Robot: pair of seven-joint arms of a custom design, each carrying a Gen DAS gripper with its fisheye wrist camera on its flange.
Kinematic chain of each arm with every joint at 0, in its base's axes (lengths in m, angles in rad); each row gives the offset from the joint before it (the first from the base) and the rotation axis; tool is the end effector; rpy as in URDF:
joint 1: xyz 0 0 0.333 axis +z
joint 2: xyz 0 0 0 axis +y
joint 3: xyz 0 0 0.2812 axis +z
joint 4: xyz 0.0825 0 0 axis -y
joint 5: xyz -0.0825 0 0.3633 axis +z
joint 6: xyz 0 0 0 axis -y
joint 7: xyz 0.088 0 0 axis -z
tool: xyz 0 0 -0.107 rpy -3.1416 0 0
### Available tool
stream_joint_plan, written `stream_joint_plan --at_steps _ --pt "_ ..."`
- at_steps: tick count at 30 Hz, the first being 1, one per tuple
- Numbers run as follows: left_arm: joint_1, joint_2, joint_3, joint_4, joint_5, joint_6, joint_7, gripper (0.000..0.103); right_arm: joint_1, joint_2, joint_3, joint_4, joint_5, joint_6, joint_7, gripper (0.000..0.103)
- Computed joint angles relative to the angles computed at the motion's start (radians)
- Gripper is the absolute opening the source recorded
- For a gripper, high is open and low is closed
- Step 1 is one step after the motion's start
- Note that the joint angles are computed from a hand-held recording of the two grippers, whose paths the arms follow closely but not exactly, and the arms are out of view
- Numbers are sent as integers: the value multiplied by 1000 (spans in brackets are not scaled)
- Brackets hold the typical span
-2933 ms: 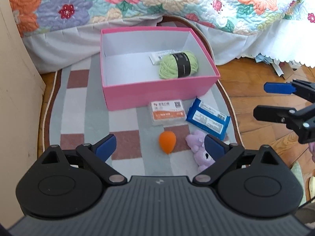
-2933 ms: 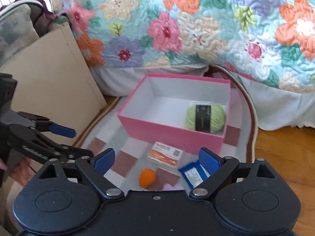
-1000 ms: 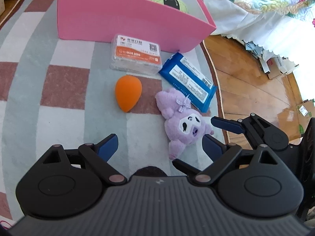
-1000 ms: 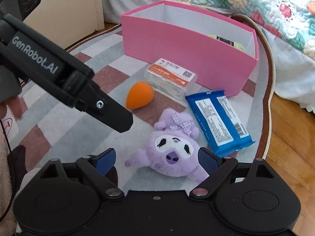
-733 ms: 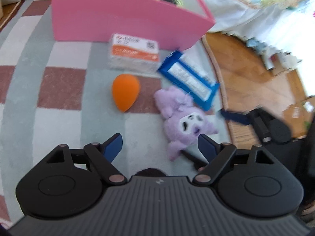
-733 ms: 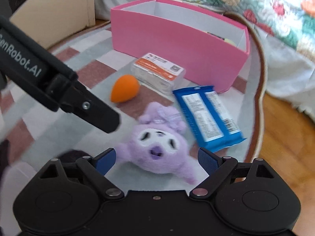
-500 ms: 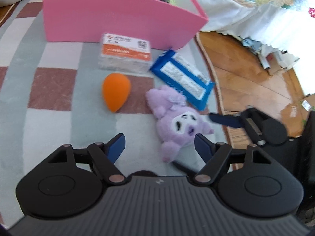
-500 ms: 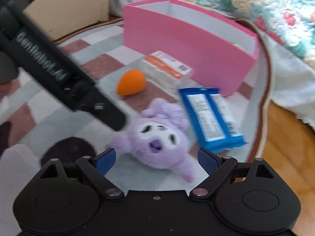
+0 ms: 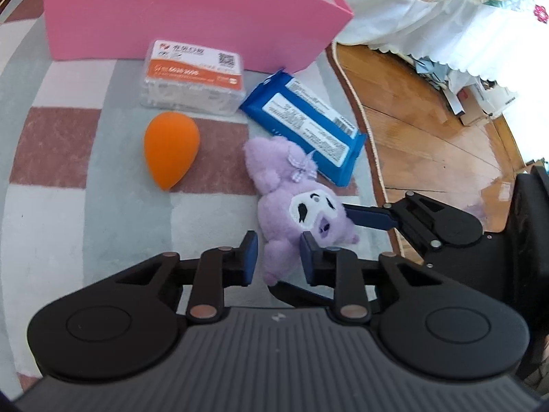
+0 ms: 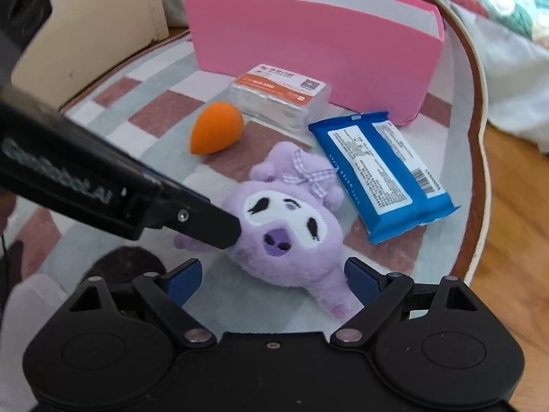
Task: Organize objects
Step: 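Lower the left gripper onto the purple plush toy and close on it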
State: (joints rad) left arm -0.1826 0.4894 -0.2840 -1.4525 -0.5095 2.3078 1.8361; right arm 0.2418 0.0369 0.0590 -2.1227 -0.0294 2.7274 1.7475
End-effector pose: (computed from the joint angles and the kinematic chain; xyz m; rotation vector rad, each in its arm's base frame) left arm 0.6303 -0.2888 0.4335 1.5470 -2.3258 0.9249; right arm 0.5465 0.1704 0.4349 -1.9943 1.7209 -0.4193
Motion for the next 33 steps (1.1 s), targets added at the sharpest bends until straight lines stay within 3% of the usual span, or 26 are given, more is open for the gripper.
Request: stream_joint_plan --at_steps 4,7,11,16,20,33 --pt "5 9 -3 8 -12 2 3 24 -2 1 2 -2 58 19 -23 86" --pt "-2 25 2 27 2 -14 -6 25 2 17 -10 19 -74 -10 90 66" --pt "-7 32 6 35 20 -17 -28 27 1 23 -7 32 -106 -26 105 64" --pt "26 52 -23 56 -48 -57 -4 24 0 19 -5 24 -115 -10 137 60" --pt "2 35 -7 41 -14 -36 -5 25 5 24 -2 37 -140 -27 144 60" --pt "16 16 -4 41 -33 -44 -14 26 12 19 0 61 -176 -34 154 59"
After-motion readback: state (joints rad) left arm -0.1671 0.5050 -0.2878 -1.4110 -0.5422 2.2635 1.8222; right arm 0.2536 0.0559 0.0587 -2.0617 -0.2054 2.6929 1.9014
